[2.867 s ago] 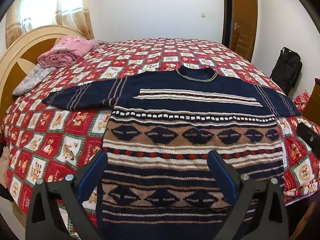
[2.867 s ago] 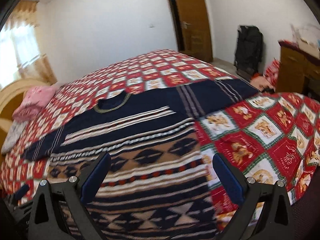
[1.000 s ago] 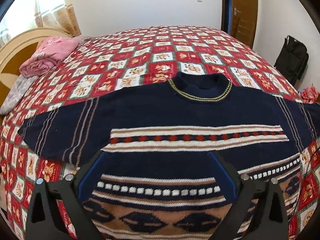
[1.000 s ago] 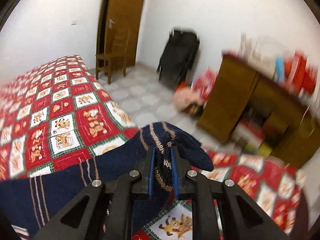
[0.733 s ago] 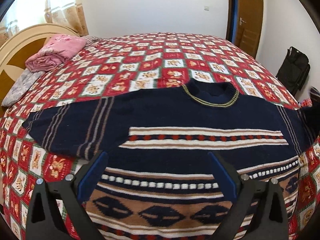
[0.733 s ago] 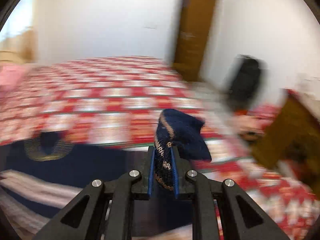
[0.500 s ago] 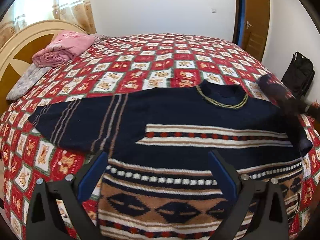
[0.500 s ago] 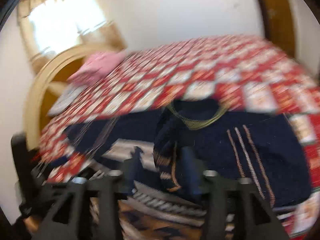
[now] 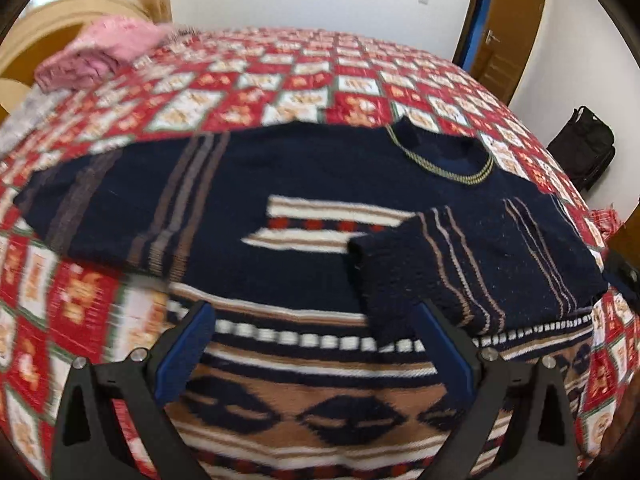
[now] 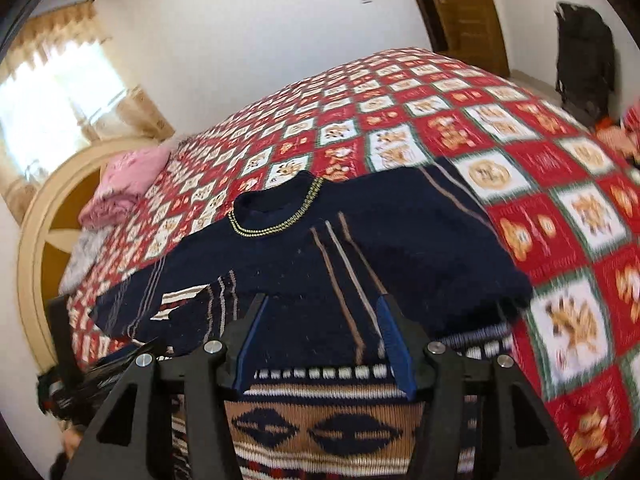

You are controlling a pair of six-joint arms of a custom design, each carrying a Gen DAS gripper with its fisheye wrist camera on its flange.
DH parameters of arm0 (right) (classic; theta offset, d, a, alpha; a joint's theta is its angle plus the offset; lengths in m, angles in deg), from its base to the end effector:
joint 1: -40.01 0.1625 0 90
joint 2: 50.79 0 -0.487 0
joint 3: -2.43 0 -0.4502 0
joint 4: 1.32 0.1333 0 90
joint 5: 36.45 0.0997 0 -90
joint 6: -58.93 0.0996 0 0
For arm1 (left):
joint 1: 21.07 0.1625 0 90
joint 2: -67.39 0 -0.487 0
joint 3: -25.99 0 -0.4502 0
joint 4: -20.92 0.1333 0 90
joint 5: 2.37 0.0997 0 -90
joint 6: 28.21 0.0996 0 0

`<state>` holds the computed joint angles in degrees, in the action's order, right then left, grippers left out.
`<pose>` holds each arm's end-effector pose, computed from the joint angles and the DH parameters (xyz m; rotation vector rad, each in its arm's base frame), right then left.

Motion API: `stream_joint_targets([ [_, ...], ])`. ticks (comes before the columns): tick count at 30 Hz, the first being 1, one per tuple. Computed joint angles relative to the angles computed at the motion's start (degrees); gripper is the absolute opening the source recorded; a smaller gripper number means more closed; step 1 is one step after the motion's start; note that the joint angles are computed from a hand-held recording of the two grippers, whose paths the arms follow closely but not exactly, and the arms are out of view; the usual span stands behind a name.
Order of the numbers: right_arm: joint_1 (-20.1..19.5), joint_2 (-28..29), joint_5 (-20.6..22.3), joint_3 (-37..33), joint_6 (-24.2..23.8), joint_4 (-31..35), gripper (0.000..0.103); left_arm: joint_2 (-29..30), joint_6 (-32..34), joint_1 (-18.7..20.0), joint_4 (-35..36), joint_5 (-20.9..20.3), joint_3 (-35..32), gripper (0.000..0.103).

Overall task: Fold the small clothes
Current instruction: 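Fold the held sleeve across the sweater body with the right gripper, release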

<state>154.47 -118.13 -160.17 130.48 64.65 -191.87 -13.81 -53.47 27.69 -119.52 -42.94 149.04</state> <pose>0.2936 -0.4570 0.2195 0.1386 -2.5563 1.0912 -0.1844 -0.5273 0.2942 0.2505 2.3793 -0.7536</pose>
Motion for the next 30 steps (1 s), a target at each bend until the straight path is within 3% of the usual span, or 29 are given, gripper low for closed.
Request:
stream_joint_targets([
  [2, -0.4, -0.3, 0.3, 1.2, 0.6, -0.3, 0.056, 1.5, 0.5, 1.0, -3.0, -3.1, -0.5, 0.098],
  [6, -1.4, 0.2, 1.8, 2.5, 1.6, -0.8, 0.056, 3.8, 2.2, 2.7, -7.5, -10.4, -1.7, 0.070],
  [8, -1.9, -0.1, 1.8, 3.1, 2.5, -1.1, 0.056, 4.9, 2.1, 2.5, -7.9, -10.1, -1.9, 0.069],
  [10, -2.4, -0.7, 1.6, 3.8, 3.3, -1.3, 0.056, 5.9, 3.6, 1.8, -9.3, -9.0, -1.7, 0.058],
  [12, -2.7, -1.4, 0.9, 4.3, 3.9, -1.6, 0.056, 6.3, 4.6, 1.7, -9.3, -9.9, -1.9, 0.028],
  [14, -2.9, -2.2, -0.2, 4.7, 4.6, -2.3, 0.056, 6.7, 5.5, 1.0, -9.2, -8.4, -1.8, 0.022],
  [17, -3.0, -3.5, -1.7, 5.1, 5.9, -3.1, 0.056, 6.9, 7.4, 0.5, -9.3, -7.0, -1.8, 0.015],
  [23, -1.5, -6.1, -6.7, 5.5, 5.7, -5.8, 0.056, 5.7, 14.3, -0.4, -13.9, -7.0, -3.7, 0.014],
  [30, -1.1, -5.3, -8.8, 4.7, 3.7, -5.8, 0.056, 5.4, 22.5, 0.9, -16.8, 0.1, -7.0, 0.014],
])
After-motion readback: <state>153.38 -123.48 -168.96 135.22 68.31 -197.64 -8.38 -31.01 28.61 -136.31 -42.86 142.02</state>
